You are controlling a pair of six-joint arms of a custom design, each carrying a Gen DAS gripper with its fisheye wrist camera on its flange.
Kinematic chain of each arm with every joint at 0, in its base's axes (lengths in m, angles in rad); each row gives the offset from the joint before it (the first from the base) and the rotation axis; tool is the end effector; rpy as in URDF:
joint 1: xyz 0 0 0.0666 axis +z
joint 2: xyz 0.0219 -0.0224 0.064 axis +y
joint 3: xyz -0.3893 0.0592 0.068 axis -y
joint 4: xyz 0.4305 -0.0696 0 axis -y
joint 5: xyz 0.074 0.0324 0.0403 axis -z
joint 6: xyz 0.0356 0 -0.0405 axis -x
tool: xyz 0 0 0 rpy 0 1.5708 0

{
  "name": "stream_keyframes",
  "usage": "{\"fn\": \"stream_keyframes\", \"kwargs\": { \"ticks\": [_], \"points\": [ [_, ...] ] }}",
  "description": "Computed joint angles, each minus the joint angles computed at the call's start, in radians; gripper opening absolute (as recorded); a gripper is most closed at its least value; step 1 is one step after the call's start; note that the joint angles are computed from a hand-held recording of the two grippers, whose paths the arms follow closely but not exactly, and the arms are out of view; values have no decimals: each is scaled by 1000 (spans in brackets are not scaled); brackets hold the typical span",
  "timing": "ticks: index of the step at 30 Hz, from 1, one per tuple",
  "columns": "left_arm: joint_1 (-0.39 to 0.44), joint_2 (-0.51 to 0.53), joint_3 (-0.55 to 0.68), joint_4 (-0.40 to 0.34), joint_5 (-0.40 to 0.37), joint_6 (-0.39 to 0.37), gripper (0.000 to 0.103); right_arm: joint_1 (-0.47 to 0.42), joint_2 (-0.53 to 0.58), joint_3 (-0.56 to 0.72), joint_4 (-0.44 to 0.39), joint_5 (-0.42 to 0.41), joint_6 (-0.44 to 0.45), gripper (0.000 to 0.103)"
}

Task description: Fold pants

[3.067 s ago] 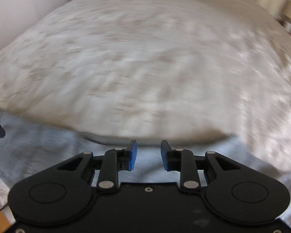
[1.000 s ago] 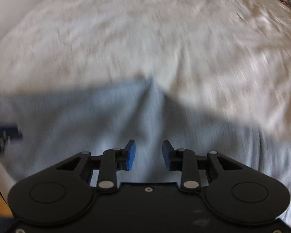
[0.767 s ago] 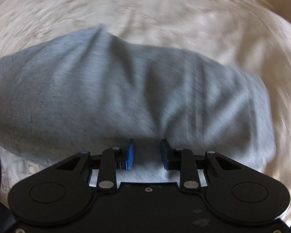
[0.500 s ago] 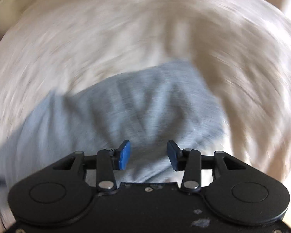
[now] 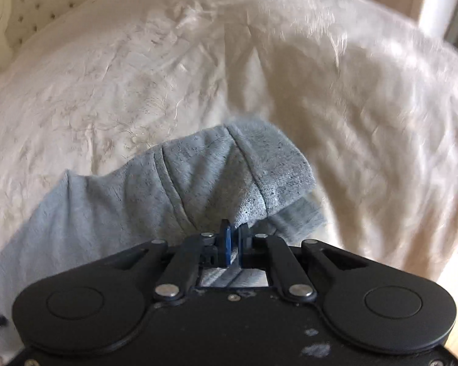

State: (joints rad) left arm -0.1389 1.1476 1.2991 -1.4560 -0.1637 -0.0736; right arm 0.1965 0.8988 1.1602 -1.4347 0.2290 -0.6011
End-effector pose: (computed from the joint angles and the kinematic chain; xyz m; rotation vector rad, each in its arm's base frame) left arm 0.3752 -0.0470 0.4731 0.2723 2.8494 0.2222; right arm 0.2866 0.0484 0.4886 0.6010 2.6202 -0.0746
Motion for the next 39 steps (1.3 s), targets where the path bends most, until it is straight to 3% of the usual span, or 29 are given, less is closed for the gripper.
{"fn": "stream_keyframes", "kwargs": {
  "ticks": [4, 6, 8, 14, 17, 20, 26, 28, 30, 35, 39],
  "points": [
    [78, 2, 13, -15, 189, -5, 19, -10, 20, -46, -33, -3, 27, 8],
    [126, -16, 22, -15, 265, 23, 20, 20, 13, -27, -29, 35, 17, 16],
    [149, -44, 20, 1, 246, 40, 23, 57, 0, -9, -33, 70, -2, 36],
    [270, -128, 14, 29, 252, 16, 29, 228, 25, 56, -5, 169, -23, 36],
    [340, -145, 19, 28, 251, -17, 29, 314, 64, 96, 31, 148, -23, 40],
    [445, -149, 29, 1, 301, -47, 30, 402, 116, 139, 76, 111, -21, 40],
    [651, -146, 21, -38, 414, -128, 52, 566, 241, 247, 132, 58, -58, 42],
    [710, -135, 22, -53, 442, -137, 68, 611, 285, 296, 140, 34, -61, 43],
    [763, -119, 23, -58, 474, -134, 77, 655, 332, 347, 150, 12, -63, 44],
    [843, -78, 28, -49, 521, -136, 87, 715, 427, 432, 171, -55, -4, 46],
    [879, -36, 28, -34, 572, -125, 89, 750, 494, 500, 157, -84, 16, 46]
  ]
}}
